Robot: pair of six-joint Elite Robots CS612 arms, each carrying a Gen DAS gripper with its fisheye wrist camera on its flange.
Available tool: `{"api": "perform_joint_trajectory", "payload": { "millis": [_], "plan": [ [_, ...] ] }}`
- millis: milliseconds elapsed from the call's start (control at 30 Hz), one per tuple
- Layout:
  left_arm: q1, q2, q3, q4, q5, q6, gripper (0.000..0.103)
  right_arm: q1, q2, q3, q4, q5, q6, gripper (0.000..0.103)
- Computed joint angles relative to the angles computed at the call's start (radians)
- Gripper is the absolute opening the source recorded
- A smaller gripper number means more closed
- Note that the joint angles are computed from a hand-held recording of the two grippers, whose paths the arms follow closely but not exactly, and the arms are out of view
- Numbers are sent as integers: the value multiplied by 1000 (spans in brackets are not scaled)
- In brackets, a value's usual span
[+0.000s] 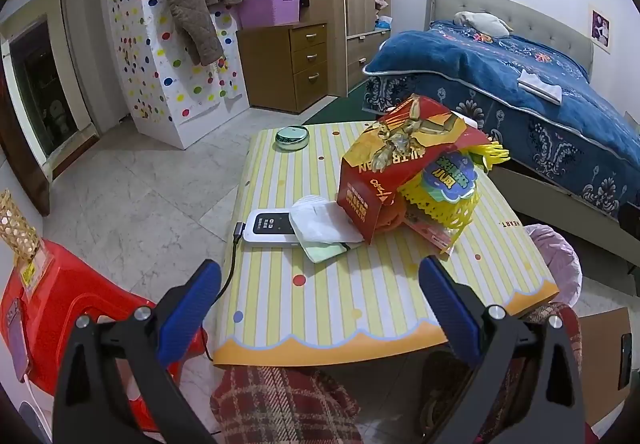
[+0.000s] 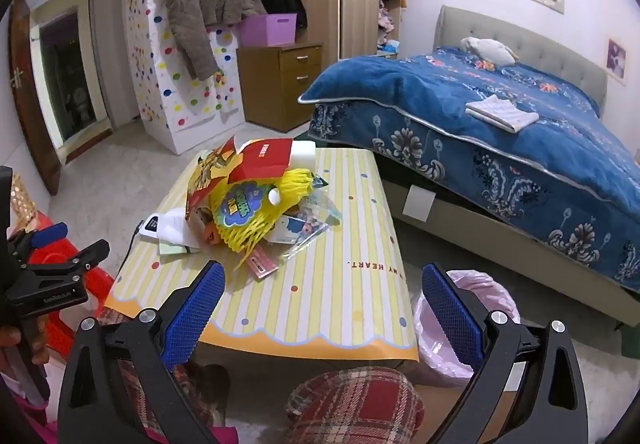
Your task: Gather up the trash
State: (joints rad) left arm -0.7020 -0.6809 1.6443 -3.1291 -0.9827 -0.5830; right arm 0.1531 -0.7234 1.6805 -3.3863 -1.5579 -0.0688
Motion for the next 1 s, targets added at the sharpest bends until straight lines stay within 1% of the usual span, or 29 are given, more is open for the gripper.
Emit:
{"api": "perform_joint_trajectory", "payload": {
  "millis": [1000],
  "plan": [
    [3, 4, 0, 0, -7, -7, 96, 4, 2, -7, 9, -3, 4, 97]
  ]
}}
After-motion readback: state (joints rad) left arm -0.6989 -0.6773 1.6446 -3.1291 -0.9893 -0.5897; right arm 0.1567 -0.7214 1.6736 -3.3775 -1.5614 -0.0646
